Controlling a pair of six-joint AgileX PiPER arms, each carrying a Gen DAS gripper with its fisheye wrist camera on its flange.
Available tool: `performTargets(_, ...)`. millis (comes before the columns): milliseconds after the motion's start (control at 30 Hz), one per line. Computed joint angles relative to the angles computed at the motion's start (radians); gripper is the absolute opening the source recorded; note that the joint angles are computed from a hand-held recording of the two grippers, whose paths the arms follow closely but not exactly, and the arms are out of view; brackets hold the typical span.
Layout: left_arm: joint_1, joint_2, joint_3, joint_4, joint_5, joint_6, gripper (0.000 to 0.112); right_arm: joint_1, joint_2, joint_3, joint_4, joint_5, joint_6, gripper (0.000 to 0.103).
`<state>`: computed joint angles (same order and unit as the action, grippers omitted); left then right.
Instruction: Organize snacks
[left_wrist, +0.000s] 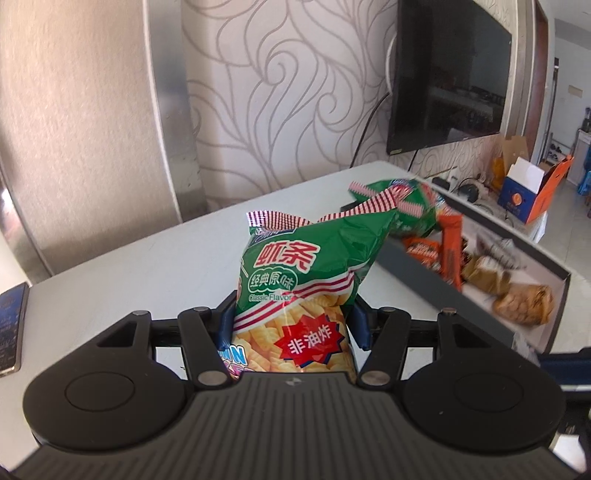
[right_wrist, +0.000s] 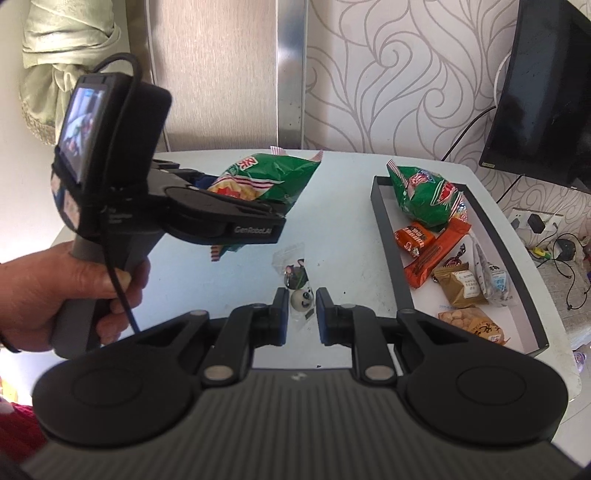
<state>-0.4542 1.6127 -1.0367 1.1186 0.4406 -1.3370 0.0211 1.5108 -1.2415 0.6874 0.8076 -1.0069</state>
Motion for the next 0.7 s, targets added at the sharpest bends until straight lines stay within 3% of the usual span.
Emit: performTargets(700, -0.103, 0.16, -0.236, -0.103, -0.026, 0.119, 0.064, -0.111, -0.013, -0.001, -0.009, -0.008, -0.006, 0.019)
